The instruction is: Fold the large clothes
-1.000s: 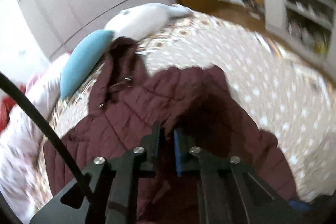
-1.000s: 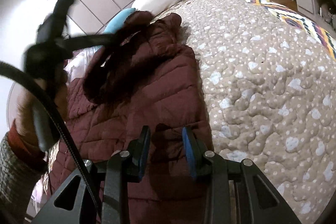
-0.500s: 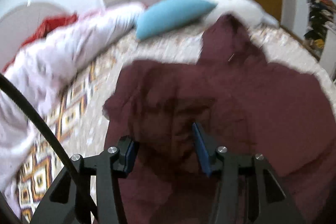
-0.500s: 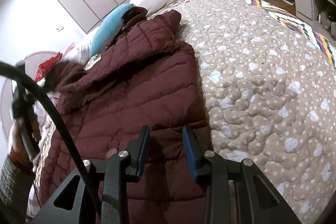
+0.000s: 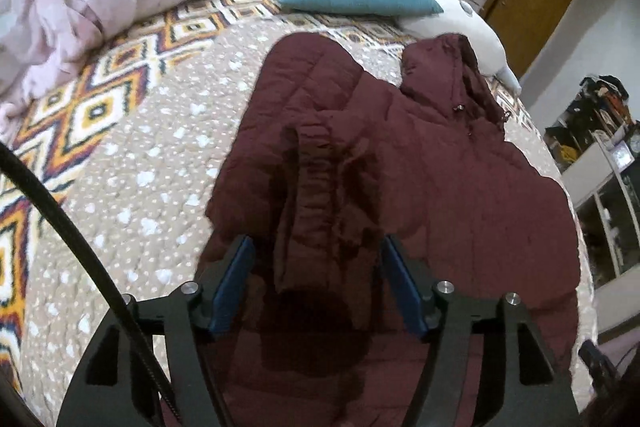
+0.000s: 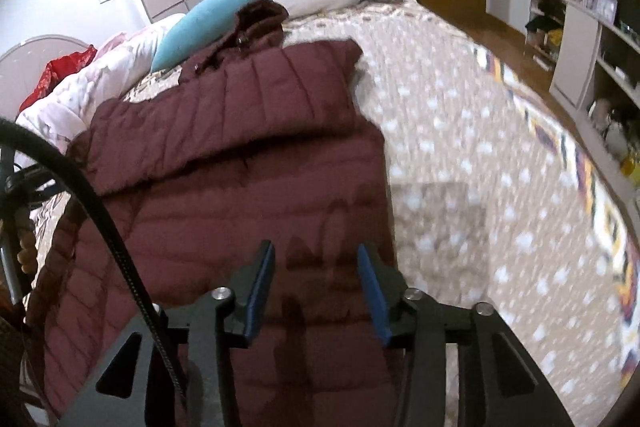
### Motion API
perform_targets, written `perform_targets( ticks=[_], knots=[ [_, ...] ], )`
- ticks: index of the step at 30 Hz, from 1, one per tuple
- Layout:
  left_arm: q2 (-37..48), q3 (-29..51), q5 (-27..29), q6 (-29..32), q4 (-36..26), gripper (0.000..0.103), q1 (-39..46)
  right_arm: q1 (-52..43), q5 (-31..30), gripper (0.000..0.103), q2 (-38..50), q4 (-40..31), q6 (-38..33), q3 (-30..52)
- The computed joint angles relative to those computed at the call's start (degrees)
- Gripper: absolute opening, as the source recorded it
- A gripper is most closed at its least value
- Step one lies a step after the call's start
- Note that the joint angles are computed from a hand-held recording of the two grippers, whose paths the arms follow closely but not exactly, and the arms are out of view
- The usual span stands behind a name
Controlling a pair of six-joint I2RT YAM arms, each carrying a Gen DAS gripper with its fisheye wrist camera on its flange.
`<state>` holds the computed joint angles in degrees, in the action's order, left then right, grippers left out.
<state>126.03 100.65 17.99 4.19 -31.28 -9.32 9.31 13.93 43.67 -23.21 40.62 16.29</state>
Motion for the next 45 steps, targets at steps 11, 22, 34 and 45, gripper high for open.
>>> perform_targets(
  ticks=[11, 22, 34, 45],
  knots=[
    [-0.8, 1.8, -9.6, 3.2, 1.0, 0.023, -3.4, -14.5, -3.4, 0.07, 31.5, 13.3, -10.7, 19.1],
    [-0.6, 3.1, -11.4, 6.0, 4.0, 0.019, -5.6, -17.0, -6.3, 0.02, 46.5, 12.0, -13.3, 30.6],
    [21.1, 33.9, -16.0, 1.6, -11.1, 0.023, -6.8, -19.5, -6.7, 0.033, 50.7, 18.0, -11.0, 29.2],
    [4.4, 10.6, -18.9, 2.4, -1.8, 0.033, -6.0, -18.0, 1.5, 0.064, 41.6, 13.1, -10.2, 26.4]
  ],
)
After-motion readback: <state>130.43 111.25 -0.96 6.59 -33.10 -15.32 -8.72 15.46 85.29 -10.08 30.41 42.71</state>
